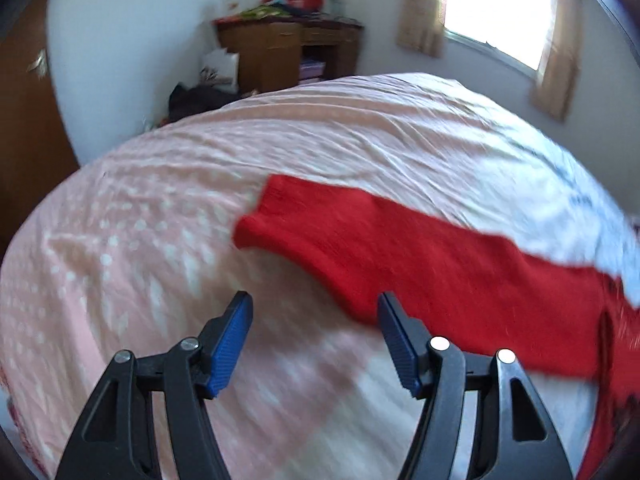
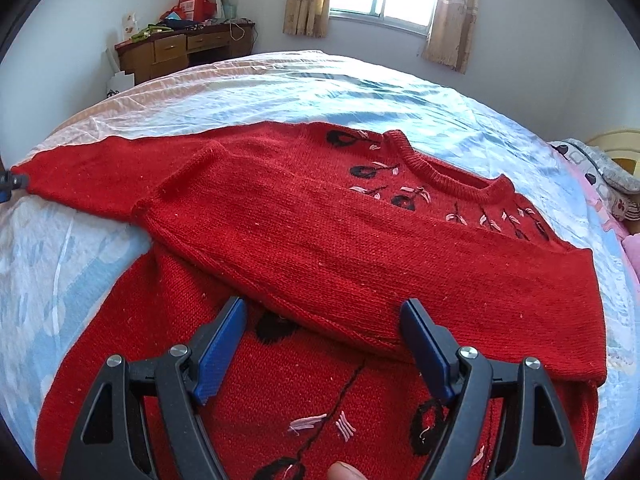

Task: Fold small clothes
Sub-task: 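Move the left tool to the other sleeve cuff and grasp it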

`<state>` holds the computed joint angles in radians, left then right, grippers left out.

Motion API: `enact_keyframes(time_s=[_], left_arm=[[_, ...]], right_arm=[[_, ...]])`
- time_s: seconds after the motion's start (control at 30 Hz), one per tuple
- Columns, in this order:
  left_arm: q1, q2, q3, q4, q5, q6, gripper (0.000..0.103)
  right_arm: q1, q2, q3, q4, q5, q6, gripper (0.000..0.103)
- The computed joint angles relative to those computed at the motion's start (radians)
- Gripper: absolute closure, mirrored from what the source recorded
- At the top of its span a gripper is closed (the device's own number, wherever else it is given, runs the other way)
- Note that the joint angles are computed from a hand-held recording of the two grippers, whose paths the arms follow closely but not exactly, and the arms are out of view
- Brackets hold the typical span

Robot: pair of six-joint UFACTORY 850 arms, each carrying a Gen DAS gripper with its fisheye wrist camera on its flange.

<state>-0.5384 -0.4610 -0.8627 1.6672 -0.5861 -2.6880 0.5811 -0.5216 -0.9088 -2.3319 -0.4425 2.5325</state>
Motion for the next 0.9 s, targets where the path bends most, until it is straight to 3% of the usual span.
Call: enact_keyframes(time_s=[0.07,0.23,0.37,0.5,0.8,0.9], left_arm=[[0.026,0.001,0.004,0.062,0.027,-0.075,0.037],[0.064,-0.003,0.006,0.153,0.051,-0.185,0.054],[0.098,-0.016,-0.006,0.216,0.065,-0.266,0.06],[0.104,-0.024,-0.019,0.179,0.062,-0.214,0.097],[0.041,0.038,-0.003,0.163,-0.051,-0.109,0.098],[0.022,0.069,0.0,0.171,-0.061,-0.082,0.098]], right_arm=[[0.002,-0.001,-0.001,0.009,-0.005,-0.01,0.024],[0.008,-0.001,0.001,0.027,-0.016,-0.028,0.024],[0.008,-0.002,0.0,0.031,-0.019,-0.033,0.023],[0.007,-0.001,-0.001,0.019,-0.009,-0.018,0.023],[0.007,-0.002,-0.003,0.063,-0.015,-0.052,0.017],[0.002,0.02,0.019,-0.001,-0.026,0.018,0.017]])
